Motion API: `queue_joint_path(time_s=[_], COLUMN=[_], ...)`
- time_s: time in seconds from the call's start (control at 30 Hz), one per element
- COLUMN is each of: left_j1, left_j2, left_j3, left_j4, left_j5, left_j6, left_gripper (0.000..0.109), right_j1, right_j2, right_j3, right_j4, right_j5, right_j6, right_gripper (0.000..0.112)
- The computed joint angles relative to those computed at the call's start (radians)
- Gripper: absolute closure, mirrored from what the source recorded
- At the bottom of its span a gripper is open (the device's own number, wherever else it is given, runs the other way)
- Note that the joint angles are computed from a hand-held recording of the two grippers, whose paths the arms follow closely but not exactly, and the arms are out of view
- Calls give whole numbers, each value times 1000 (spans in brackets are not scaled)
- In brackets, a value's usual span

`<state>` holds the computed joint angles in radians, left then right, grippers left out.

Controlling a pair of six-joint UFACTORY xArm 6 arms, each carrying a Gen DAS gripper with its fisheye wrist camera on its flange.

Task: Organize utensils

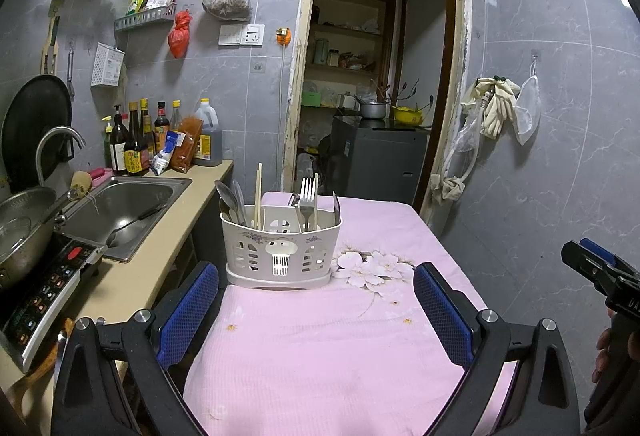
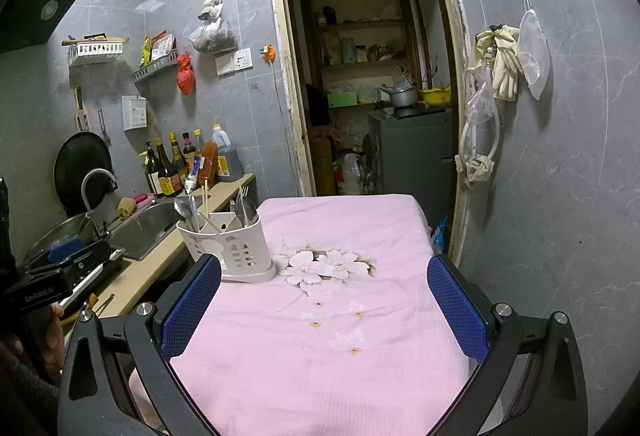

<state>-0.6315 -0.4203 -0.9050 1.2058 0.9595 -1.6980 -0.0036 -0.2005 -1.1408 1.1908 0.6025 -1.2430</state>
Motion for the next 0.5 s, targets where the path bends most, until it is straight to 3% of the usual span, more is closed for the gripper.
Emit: queue_joint_path(time_s=[0.5], left_j1=[1], left_j2=[3], left_j3=[-3], left_j4=[0], left_j5=[0], left_j6=[1], left_gripper=[10], right_j1=[-1], right_j2=[-1], right_j3=[-1], right_j4=[-4], right_j5=[2], right_j6=[5], right_gripper=[11])
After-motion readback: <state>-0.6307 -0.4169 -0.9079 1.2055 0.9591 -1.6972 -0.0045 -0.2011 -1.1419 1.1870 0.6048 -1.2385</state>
